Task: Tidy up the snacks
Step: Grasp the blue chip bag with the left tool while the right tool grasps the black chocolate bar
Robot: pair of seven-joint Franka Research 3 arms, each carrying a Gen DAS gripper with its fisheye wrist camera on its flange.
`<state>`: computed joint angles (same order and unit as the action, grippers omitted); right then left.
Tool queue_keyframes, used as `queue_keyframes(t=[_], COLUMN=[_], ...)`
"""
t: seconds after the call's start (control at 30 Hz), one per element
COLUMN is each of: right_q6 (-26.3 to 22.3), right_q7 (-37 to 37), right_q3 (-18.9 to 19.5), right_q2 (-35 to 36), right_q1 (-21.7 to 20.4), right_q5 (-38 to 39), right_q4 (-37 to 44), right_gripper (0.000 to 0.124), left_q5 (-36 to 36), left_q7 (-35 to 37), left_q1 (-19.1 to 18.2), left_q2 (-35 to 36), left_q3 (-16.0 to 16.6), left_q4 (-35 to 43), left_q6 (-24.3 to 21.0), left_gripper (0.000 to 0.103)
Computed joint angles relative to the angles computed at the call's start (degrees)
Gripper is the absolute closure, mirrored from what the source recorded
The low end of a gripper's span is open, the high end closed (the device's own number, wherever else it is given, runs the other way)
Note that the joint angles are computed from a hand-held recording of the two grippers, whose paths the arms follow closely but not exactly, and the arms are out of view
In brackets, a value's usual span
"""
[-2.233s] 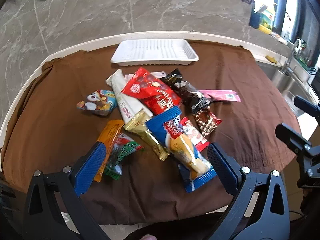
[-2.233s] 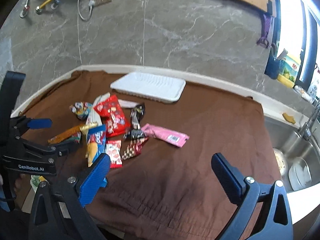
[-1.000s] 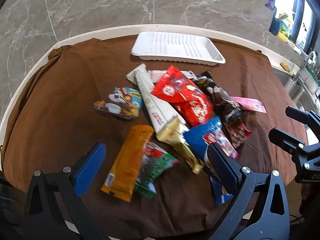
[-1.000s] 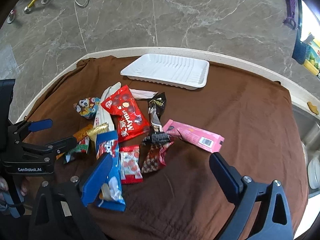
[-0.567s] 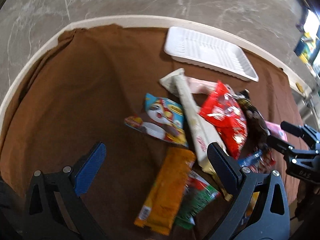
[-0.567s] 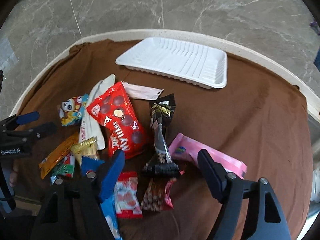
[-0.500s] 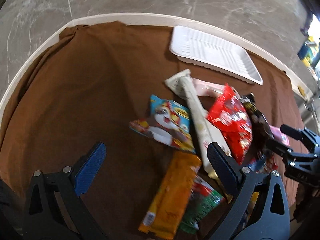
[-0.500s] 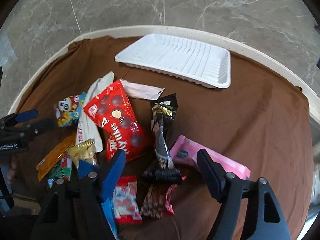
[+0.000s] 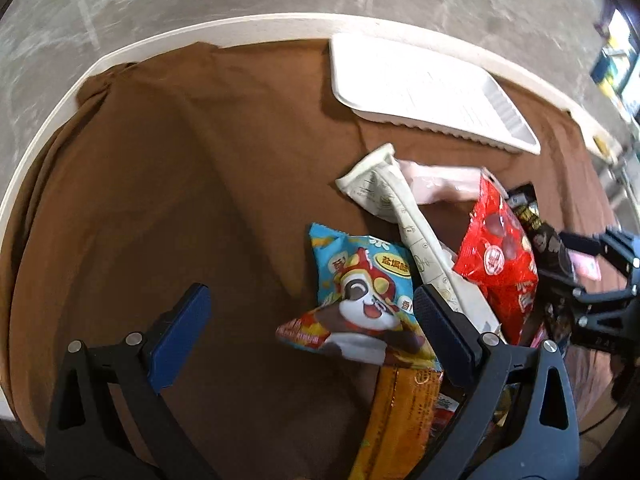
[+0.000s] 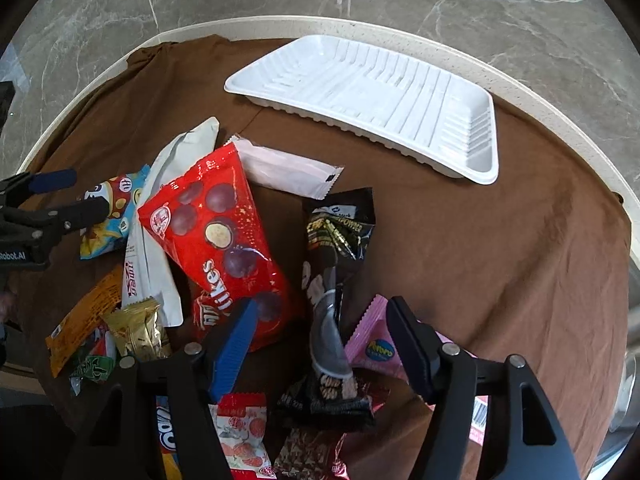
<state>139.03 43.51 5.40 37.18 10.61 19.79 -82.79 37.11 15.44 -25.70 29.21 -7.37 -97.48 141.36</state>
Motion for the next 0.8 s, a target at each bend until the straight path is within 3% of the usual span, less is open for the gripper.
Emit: queue_keyframes(t=[0.2, 0.43, 0.73, 0.8], right_q6=[-4.60, -13.60, -26.53, -28.00], right_q7=[1.01, 3.71, 10.69, 11.46], right_q3=[0.09, 0.46, 1.32, 1.51], right_q2=[2.34, 6.46, 14.59, 15.93], right_q1=[-0.16, -1.28, -3.74, -3.86], right_q5=[0.00, 1.68, 5.13, 5.35], right_q4=[4.40, 12.23, 26.04, 28.36], right_gripper=[0.060, 0.071, 0.078, 0.084], left_q5=[-3.19, -11.20, -11.87, -11.39], left_q7=[11.30, 19.46, 23.71, 24.10], left_q1=[1.10, 4.12, 2.46, 1.99], left_q2=[5.16, 8.78, 11.10, 11.44], left_q3=[-1.37, -3.35, -1.32, -0.82], left_q4=[6.17, 7.86, 10.35, 10.49], left_q6=[-3.25, 0.76, 2.25, 3.01], left_gripper=[0.002, 0.000, 0.000, 0.000])
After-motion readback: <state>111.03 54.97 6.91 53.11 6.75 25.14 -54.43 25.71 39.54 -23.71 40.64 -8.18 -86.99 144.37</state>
